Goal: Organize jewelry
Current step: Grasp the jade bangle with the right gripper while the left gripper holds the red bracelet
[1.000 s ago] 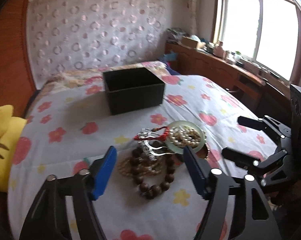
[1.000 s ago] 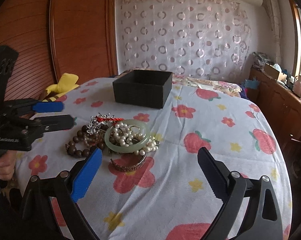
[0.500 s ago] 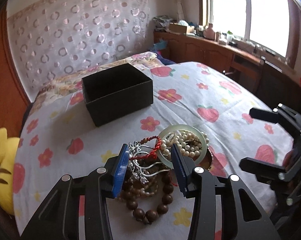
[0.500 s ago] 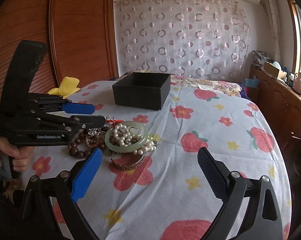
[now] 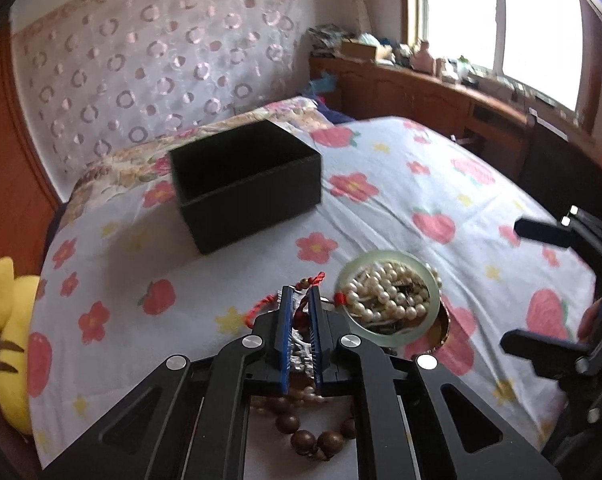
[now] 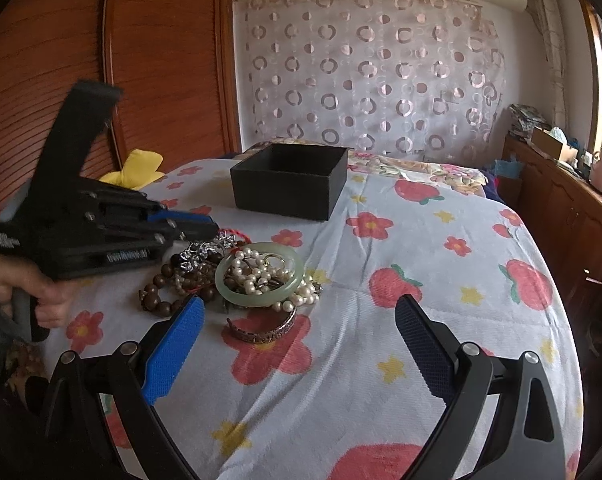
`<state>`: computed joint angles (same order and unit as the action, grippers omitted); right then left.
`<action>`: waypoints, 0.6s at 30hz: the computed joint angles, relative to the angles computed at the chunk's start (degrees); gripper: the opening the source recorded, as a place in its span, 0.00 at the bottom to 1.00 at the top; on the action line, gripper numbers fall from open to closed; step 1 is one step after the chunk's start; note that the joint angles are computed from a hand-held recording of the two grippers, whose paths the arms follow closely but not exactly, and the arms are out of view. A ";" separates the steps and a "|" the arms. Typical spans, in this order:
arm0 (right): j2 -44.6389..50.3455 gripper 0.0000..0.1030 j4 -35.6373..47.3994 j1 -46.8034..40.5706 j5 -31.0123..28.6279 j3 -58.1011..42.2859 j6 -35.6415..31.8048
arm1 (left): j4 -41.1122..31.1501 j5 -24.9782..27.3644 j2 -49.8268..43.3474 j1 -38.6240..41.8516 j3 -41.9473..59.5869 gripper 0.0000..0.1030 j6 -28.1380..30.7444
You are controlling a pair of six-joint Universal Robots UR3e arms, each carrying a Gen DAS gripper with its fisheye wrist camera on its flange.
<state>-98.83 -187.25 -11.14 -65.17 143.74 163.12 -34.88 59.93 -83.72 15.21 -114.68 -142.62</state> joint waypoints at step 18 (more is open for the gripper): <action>16.35 0.89 19.65 8.28 -1.07 -24.59 -3.17 | -13.10 -16.27 15.20 17.95 -6.14 0.07 4.08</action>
